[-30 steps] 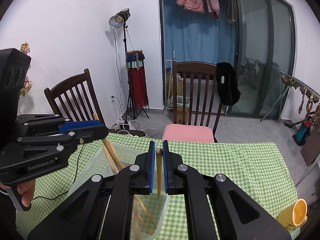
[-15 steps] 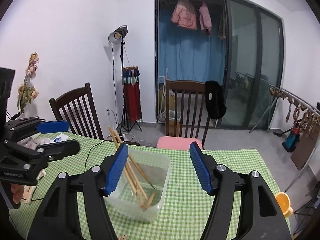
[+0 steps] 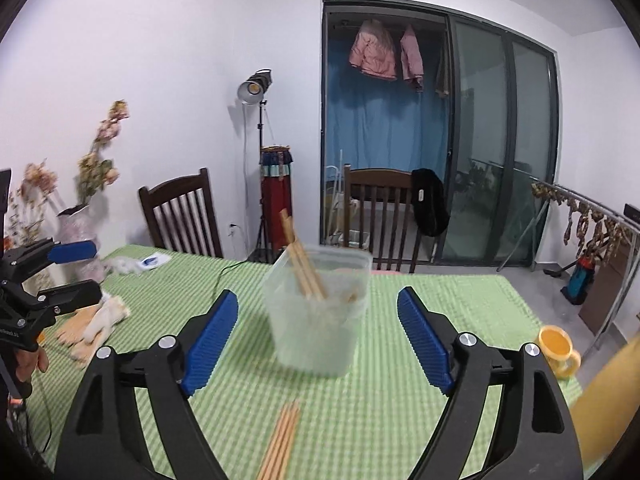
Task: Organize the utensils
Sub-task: 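Move both open tools back to the chopstick pile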
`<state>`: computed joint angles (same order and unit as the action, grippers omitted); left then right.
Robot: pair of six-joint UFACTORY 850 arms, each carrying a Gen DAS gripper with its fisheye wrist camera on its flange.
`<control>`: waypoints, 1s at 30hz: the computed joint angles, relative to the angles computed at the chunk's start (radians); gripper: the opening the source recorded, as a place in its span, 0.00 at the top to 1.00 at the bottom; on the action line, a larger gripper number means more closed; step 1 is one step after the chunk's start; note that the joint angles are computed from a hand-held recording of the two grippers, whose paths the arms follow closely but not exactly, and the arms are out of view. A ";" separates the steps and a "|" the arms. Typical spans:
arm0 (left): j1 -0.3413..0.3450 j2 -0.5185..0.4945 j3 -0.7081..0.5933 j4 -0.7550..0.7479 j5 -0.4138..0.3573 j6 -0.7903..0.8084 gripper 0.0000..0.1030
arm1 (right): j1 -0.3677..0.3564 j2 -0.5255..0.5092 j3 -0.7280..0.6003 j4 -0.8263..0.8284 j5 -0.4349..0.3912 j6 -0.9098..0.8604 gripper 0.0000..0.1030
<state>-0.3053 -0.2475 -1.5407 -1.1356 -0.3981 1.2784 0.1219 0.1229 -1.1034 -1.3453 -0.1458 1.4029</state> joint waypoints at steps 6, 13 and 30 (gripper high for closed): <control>0.093 0.215 0.351 -0.353 -0.017 0.435 0.16 | 0.091 0.135 0.187 -0.317 -0.130 0.350 0.20; 0.223 0.348 0.584 -0.522 -0.087 0.711 0.16 | 0.271 0.233 0.365 -0.295 -0.384 0.401 0.18; 0.154 0.384 0.712 -0.633 -0.062 0.728 0.16 | 0.371 0.268 0.550 -0.307 -0.459 0.558 0.18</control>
